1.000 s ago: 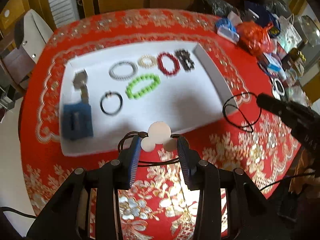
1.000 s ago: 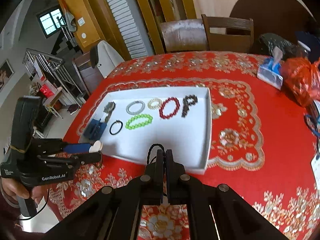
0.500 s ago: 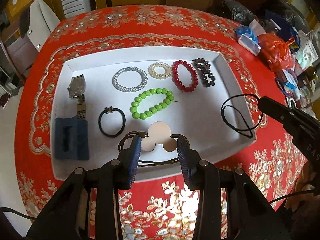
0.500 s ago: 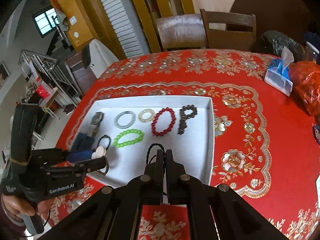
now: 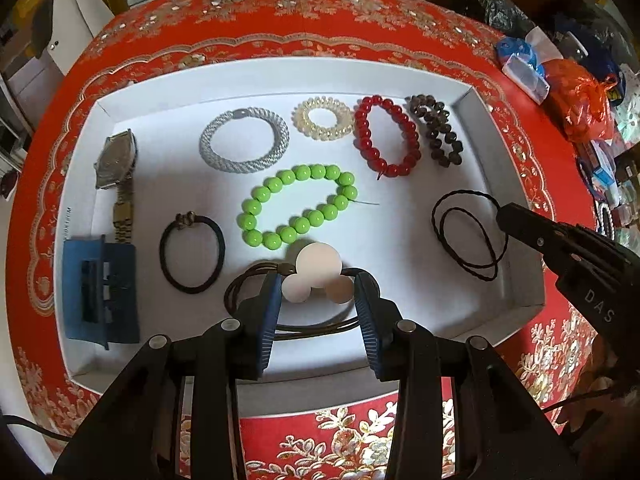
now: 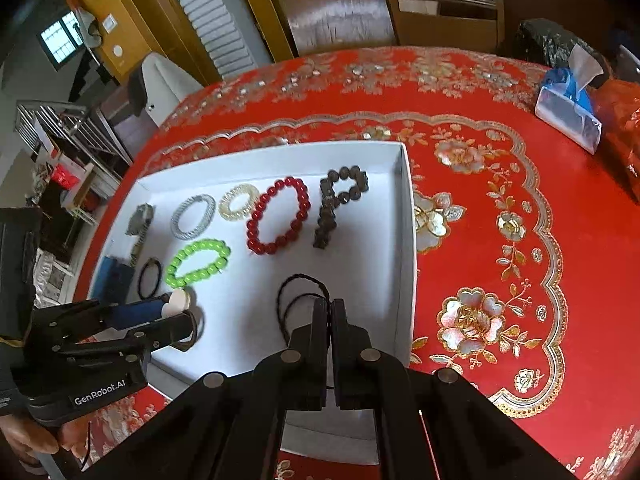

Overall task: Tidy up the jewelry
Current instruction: 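Lower both hair ties into the tray and open both tools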

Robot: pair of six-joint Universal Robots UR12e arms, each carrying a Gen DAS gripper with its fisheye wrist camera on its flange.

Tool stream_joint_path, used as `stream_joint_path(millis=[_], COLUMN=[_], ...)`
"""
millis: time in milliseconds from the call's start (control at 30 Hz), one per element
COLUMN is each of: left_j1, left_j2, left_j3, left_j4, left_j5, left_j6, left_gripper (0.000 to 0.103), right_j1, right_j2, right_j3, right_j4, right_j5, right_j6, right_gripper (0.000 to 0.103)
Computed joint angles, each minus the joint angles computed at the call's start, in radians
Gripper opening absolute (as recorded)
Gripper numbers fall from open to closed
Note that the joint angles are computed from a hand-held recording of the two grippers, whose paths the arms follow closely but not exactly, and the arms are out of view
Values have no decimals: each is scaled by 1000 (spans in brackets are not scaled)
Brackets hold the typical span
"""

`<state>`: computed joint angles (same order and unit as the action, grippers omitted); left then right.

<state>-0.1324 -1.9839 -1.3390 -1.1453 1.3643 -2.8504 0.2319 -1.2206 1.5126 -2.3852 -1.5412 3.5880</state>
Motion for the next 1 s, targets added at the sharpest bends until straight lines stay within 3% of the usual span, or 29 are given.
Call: stream_joint_path(millis=[133,300,400,433,900,1000], left_j1=[-5,-7,-1,1,43,53], left_j2=[0,3,13,19,121,145], left_j3=[-5,-6,-13,-19,-118,-145], left_j4=[15,4,5,14,134,182], left_j5=[18,32,24,23,46,51], left_j6=[1,7,-6,-9,-76,-87], left_gripper=[36,37,46,46,47,47], right_j1=[1,2,9,13,93,112], right_j2=[3,-15,-29,-32,-62,-63], right_j3=[-5,17,29,31,37,35], right_j4=[23,-15,-46,-54,-98,-123], right_j5=[-15,-15,-23,-30,-126,-152], right_j6=[4,22,35,39,115,119], right_gripper=[2,9,33,36,48,63])
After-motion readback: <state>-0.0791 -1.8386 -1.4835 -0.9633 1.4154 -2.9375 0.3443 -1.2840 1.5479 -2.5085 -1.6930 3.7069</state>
